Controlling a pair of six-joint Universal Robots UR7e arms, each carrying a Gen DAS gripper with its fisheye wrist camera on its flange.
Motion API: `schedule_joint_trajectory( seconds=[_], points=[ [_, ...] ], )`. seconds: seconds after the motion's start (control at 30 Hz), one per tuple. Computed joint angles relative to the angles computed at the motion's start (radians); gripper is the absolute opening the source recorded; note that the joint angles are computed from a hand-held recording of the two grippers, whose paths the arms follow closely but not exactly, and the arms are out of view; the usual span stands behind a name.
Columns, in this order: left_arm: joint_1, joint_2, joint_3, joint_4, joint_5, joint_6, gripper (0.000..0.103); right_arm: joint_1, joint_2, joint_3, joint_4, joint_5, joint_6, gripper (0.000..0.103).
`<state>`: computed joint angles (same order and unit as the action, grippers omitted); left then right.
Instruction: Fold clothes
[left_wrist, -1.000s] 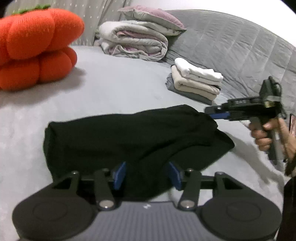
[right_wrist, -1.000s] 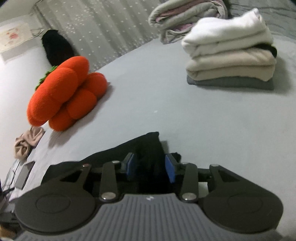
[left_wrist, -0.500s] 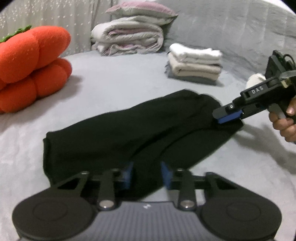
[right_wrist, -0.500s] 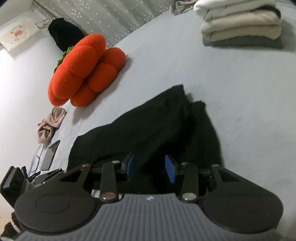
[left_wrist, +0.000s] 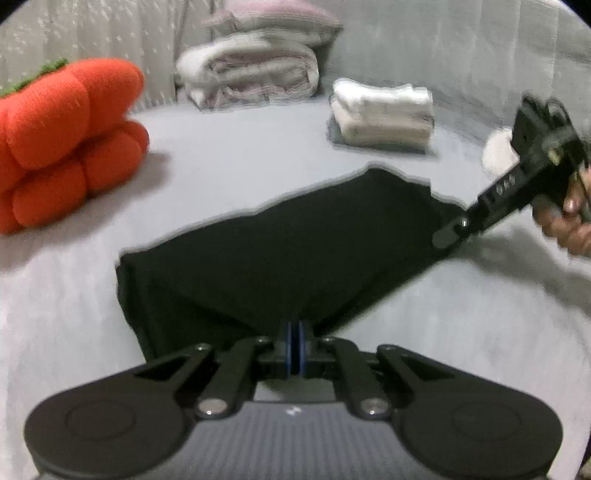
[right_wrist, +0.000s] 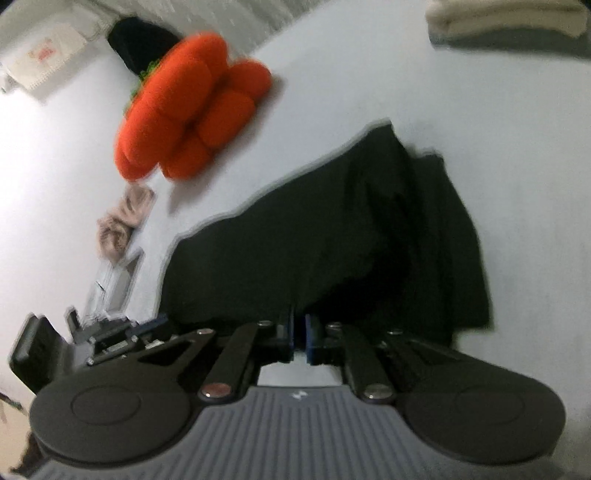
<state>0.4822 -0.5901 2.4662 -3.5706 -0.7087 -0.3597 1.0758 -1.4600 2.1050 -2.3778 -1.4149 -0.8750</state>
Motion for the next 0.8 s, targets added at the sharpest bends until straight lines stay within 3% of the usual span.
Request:
schedule_joint_trajectory(
  seconds=[0.13, 0.23, 0.33, 0.37, 0.4, 0.47, 0.63, 0.8],
  points=[
    [0.007, 0.001, 0.000, 0.016, -0.013, -0.013, 0.005, 0.009, 0.010, 0.000, 0.001, -0.028, 0.001, 0.008],
    [0.010, -0.021, 0.010, 0.014, -0.036, -0.016, 0.010, 0.015, 0.001, -0.007, 0.029, -0.034, -0.015, 0.016],
    [0.013, -0.043, 0.016, -0.003, -0.059, -0.002, 0.033, 0.024, -0.016, -0.025, 0.085, -0.044, -0.039, 0.023],
    [0.013, -0.046, 0.020, -0.028, -0.065, 0.008, 0.039, 0.023, -0.023, -0.030, 0.102, -0.034, -0.051, 0.038],
    [0.012, -0.048, 0.024, -0.054, -0.070, 0.017, 0.042, 0.018, -0.032, -0.035, 0.118, -0.019, -0.065, 0.046],
    [0.010, -0.043, 0.032, -0.115, -0.063, 0.028, 0.047, 0.013, -0.046, -0.041, 0.123, 0.007, -0.080, 0.046],
    [0.034, 0.003, 0.001, -0.243, -0.007, 0.045, 0.052, -0.015, -0.049, -0.026, -0.012, 0.085, -0.023, 0.046],
    [0.076, 0.052, -0.061, -0.256, 0.087, 0.020, 0.052, -0.027, 0.002, -0.005, -0.183, 0.118, 0.086, 0.046]
  ],
)
